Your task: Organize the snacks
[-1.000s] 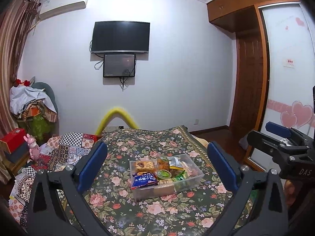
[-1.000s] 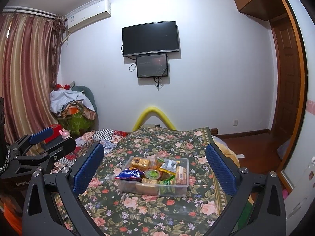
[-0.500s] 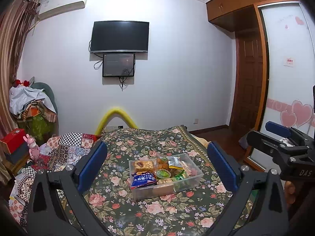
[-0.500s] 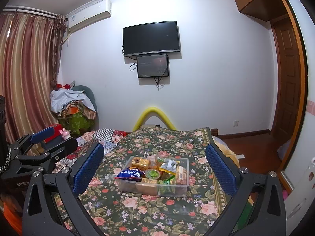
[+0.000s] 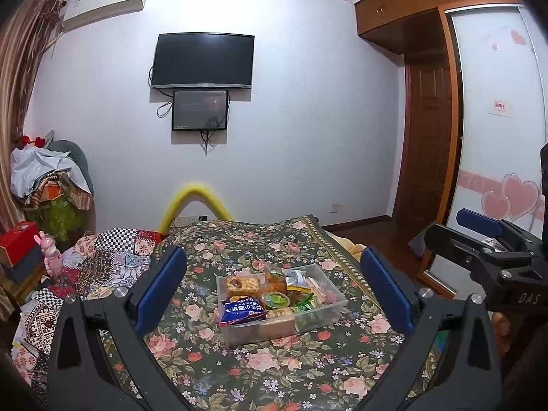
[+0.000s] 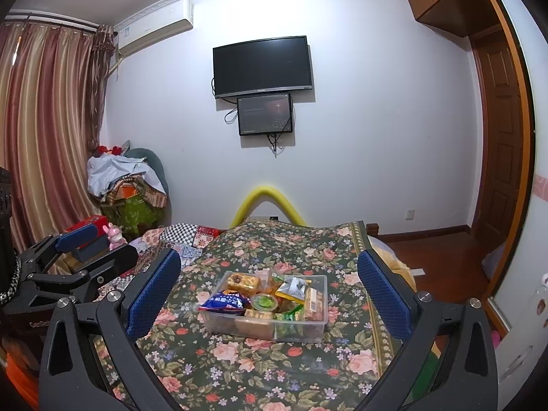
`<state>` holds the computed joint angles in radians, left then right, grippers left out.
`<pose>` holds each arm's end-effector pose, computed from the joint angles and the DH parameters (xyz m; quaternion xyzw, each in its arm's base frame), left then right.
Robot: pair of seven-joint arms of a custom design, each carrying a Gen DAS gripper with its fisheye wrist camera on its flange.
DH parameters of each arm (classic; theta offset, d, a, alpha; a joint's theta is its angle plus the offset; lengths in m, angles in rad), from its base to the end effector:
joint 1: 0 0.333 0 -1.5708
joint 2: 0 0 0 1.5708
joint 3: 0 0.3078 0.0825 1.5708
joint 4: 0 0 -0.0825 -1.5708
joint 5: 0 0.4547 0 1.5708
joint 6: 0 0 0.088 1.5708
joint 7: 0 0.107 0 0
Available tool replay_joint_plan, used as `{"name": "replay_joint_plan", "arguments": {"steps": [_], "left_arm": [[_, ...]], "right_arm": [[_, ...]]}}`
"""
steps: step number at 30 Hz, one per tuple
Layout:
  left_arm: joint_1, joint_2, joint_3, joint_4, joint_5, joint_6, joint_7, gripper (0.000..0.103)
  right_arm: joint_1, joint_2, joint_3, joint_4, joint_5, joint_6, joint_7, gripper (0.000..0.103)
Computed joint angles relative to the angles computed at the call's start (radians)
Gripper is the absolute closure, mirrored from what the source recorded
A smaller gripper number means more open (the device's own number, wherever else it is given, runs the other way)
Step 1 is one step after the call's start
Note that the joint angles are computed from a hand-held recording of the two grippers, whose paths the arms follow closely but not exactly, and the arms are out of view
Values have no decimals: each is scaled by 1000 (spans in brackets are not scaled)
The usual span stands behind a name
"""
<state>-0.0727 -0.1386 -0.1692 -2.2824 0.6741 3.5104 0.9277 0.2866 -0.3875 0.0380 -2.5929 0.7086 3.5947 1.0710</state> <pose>0.5392 -0.2140 0.5114 -0.4328 0.6714 -0.5196 0.3033 0.4790 0.0757 0.4899 -0.5495 0.5734 -0.4125 0.4462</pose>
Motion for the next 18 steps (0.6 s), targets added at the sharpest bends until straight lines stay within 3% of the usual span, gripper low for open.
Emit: {"name": "replay_joint_plan", "arguments": {"steps": [8, 18], "left_arm": [[-23, 10, 41, 24, 115, -12, -124, 0], [-7, 9, 23, 23, 107, -19, -119, 0]], "right_arm": [[3, 1, -10, -5, -16, -2, 12, 0], [-3, 5, -9, -3, -21, -8, 15, 0]]}}
